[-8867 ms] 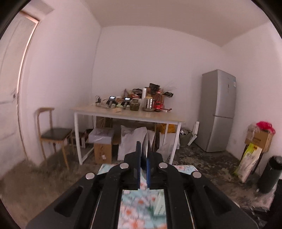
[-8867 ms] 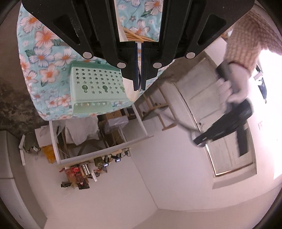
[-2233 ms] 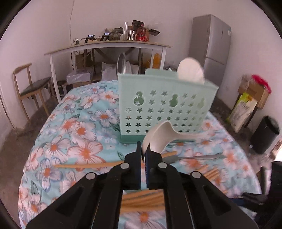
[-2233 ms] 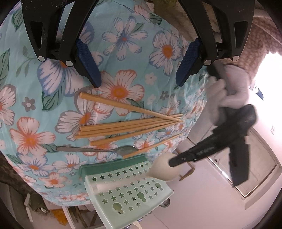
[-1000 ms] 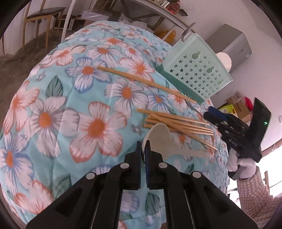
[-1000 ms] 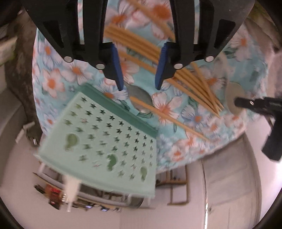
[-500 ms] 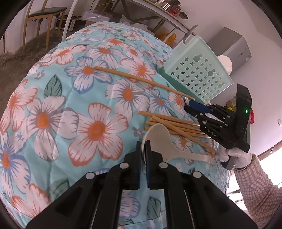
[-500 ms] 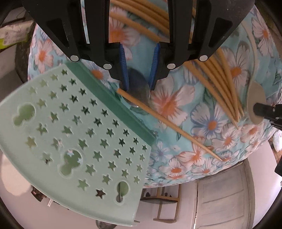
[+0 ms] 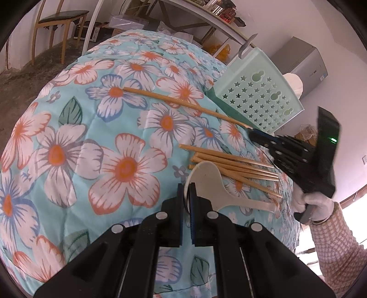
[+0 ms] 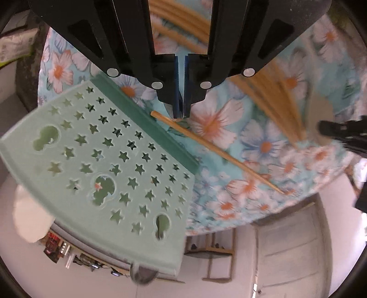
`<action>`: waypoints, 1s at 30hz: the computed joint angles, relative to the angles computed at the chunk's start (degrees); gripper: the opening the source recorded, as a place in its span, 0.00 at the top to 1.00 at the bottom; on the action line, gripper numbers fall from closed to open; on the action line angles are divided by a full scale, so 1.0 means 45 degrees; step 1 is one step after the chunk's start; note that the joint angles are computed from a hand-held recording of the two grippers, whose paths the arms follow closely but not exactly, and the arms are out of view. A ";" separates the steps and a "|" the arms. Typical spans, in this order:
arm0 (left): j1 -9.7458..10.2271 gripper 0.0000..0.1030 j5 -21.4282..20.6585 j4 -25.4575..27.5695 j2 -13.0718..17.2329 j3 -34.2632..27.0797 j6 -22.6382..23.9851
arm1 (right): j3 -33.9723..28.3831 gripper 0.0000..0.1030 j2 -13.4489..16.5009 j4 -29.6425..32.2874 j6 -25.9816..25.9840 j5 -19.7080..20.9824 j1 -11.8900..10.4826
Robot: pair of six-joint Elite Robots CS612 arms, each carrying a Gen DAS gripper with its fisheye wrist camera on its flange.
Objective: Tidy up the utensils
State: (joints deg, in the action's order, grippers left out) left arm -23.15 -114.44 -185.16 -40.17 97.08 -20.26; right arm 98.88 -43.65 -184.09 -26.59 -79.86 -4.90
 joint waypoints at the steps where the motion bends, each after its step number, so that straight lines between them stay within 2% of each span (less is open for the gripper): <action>1: 0.0000 0.96 0.0000 0.0000 0.0000 0.0000 0.0000 | 0.0178 0.98 -0.0149 0.0019 -0.0154 0.0402 -0.0082; 3: 0.0000 0.96 0.0000 0.0000 0.0000 0.0000 0.0000 | 0.0392 0.97 -0.0353 0.0301 -0.0440 0.0991 -0.0237; 5: -0.0003 0.96 0.0009 -0.0011 0.0000 0.0002 -0.0006 | 0.0564 0.97 -0.0459 0.0417 -0.0549 0.1084 -0.0278; 10: -0.0010 0.96 0.0021 -0.0008 0.0001 -0.0010 0.0008 | 0.0748 0.95 -0.0456 0.0516 -0.0616 0.0394 -0.0174; 17: -0.0007 0.96 0.0021 -0.0007 0.0005 -0.0018 0.0003 | 0.0400 0.90 -0.0230 0.0594 -0.0036 -0.0356 -0.0078; 19: -0.0006 0.96 0.0004 -0.0003 0.0005 -0.0019 -0.0008 | 0.0308 0.83 -0.0202 0.0827 0.0037 -0.0452 -0.0092; 20: -0.0007 0.96 0.0002 0.0007 0.0004 -0.0021 -0.0013 | 0.0283 0.75 -0.0193 0.0911 0.0143 -0.0447 -0.0106; 24: -0.0013 0.96 0.0021 0.0022 0.0003 -0.0024 0.0013 | 0.0415 0.57 -0.0390 0.1195 0.0729 0.0267 -0.0279; 27: -0.0012 0.96 0.0026 -0.0001 -0.0003 -0.0009 0.0027 | 0.0471 0.55 -0.0478 0.1304 0.0673 0.0610 -0.0317; 30: -0.0011 0.96 0.0004 -0.0017 0.0004 -0.0015 -0.0030 | 0.0425 0.55 -0.0397 0.1398 0.0339 0.0143 -0.0132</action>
State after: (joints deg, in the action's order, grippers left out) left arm -23.20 -114.43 -185.24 -40.15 97.01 -20.39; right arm 100.79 -45.44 -177.80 -25.07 -79.22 -5.49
